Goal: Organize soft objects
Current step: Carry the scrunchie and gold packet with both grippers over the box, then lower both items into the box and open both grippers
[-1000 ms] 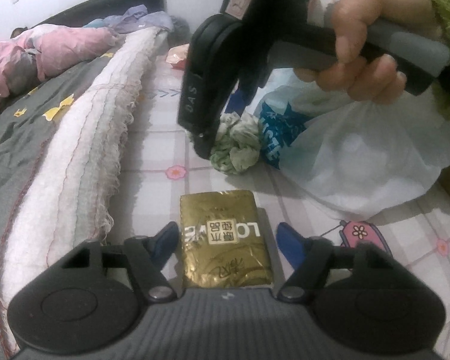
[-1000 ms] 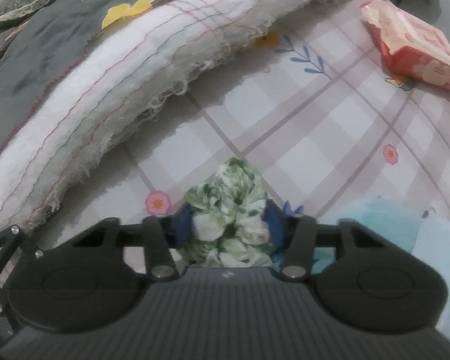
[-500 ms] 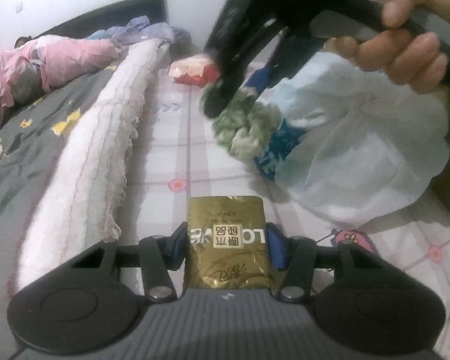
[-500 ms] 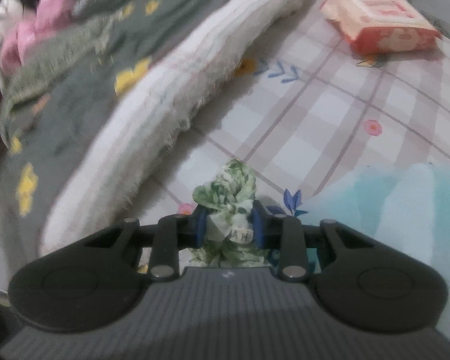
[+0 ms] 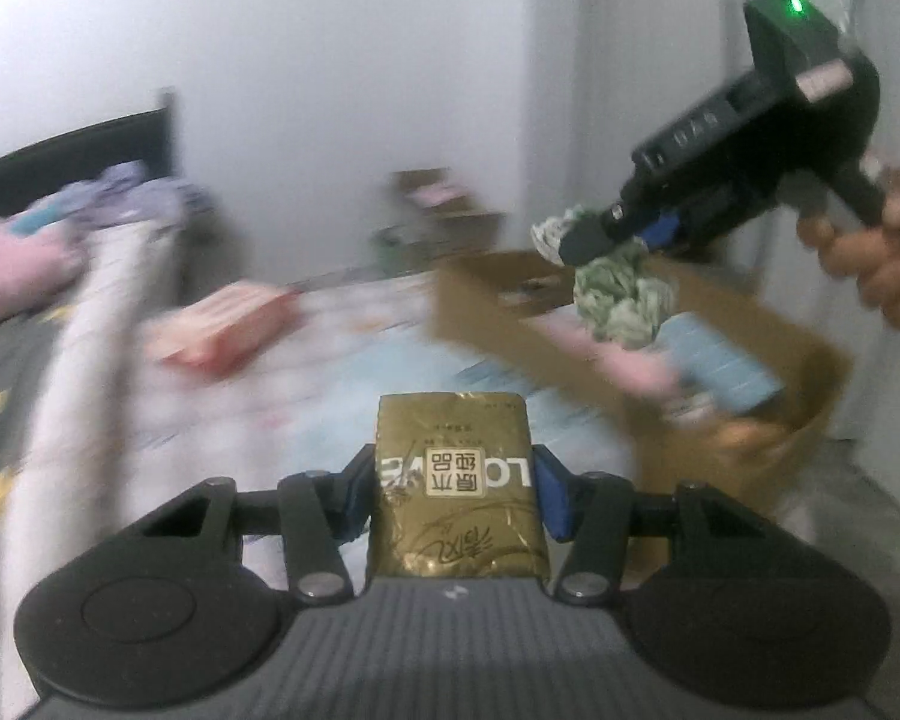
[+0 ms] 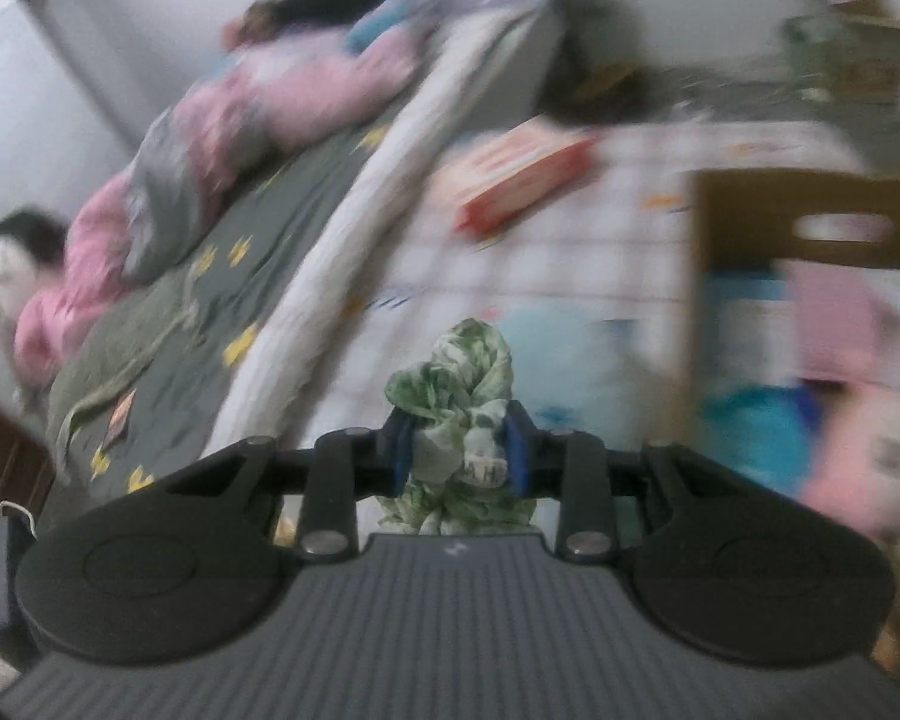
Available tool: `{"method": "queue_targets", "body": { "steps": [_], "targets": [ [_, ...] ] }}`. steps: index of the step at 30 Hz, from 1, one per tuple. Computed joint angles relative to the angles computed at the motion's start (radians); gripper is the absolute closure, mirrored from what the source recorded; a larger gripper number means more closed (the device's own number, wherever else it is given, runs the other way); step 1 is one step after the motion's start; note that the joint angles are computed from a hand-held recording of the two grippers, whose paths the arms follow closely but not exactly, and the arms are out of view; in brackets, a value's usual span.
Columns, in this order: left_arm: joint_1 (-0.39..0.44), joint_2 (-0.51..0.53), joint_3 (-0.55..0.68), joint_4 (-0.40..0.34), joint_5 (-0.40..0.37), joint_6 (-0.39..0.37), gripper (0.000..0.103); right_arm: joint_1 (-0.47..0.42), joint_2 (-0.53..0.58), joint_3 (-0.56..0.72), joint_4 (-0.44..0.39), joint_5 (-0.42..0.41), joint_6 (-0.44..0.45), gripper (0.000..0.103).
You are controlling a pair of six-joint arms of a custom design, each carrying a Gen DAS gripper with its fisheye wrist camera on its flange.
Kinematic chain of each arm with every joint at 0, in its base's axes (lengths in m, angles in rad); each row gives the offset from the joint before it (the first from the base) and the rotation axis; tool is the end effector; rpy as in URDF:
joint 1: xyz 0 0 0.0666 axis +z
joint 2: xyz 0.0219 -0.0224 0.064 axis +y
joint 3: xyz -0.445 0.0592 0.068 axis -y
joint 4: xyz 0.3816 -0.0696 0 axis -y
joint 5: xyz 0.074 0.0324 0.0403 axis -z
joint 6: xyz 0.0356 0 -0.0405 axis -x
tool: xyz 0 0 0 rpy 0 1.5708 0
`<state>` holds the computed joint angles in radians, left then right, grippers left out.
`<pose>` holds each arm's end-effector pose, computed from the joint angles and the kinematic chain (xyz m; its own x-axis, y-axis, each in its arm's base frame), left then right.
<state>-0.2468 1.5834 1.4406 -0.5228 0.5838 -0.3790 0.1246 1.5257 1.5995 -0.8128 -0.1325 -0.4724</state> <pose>0.5330 -0.1549 0.4562 -0.3254 0.4003 -0.8567 0.8015 0.5975 -0.0252 0.5263 0.0703 0.5326 -0.6953 0.3675 -0.6177 0.1081 0.9031 0.4156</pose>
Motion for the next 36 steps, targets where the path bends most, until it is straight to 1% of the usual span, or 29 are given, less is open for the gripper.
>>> {"method": "queue_targets", "body": {
  "steps": [2,3,6,10,12,15,16,18,21,23,25,27,28,32,36],
  "targets": [
    [-0.040,0.017,0.035,-0.044,0.043,0.008,0.049,-0.033,-0.074,-0.074,0.009,0.027,-0.015,0.073],
    [-0.063,0.031,0.062,-0.078,0.064,0.014,0.049,-0.049,-0.110,-0.109,0.008,0.040,-0.022,0.073],
    [-0.128,0.067,0.118,-0.144,0.092,0.035,0.049,-0.102,-0.196,-0.207,0.006,0.060,-0.039,0.072],
    [-0.213,0.120,0.174,-0.200,0.077,0.073,0.049,-0.188,-0.281,-0.322,0.013,0.043,-0.059,0.072],
    [-0.250,0.161,0.222,-0.263,0.067,0.096,0.049,-0.235,-0.313,-0.376,0.030,0.018,-0.060,0.072],
    [-0.294,0.215,0.281,-0.324,0.015,0.146,0.049,-0.305,-0.342,-0.442,0.061,-0.027,-0.057,0.072],
    [-0.304,0.215,0.273,-0.319,-0.004,0.162,0.049,-0.321,-0.343,-0.456,0.071,-0.038,-0.057,0.071],
    [-0.325,0.247,0.302,-0.335,-0.041,0.205,0.049,-0.359,-0.349,-0.487,0.091,-0.068,-0.058,0.071],
    [-0.346,0.303,0.362,-0.367,-0.070,0.284,0.049,-0.404,-0.350,-0.516,0.114,-0.113,-0.055,0.071],
    [-0.361,0.320,0.379,-0.384,-0.074,0.320,0.049,-0.425,-0.347,-0.527,0.127,-0.135,-0.047,0.070],
    [-0.372,0.332,0.395,-0.393,-0.092,0.353,0.045,-0.438,-0.348,-0.540,0.142,-0.154,-0.045,0.070],
    [-0.380,0.338,0.402,-0.399,-0.119,0.365,0.030,-0.449,-0.341,-0.548,0.156,-0.169,-0.044,0.069],
    [-0.381,0.334,0.402,-0.404,-0.126,0.369,0.028,-0.453,-0.336,-0.546,0.157,-0.175,-0.043,0.069],
    [-0.374,0.329,0.411,-0.423,-0.122,0.373,0.027,-0.464,-0.332,-0.551,0.162,-0.191,-0.039,0.068],
    [-0.355,0.315,0.416,-0.437,-0.098,0.373,0.027,-0.463,-0.330,-0.541,0.145,-0.185,-0.027,0.068]
  ]
}}
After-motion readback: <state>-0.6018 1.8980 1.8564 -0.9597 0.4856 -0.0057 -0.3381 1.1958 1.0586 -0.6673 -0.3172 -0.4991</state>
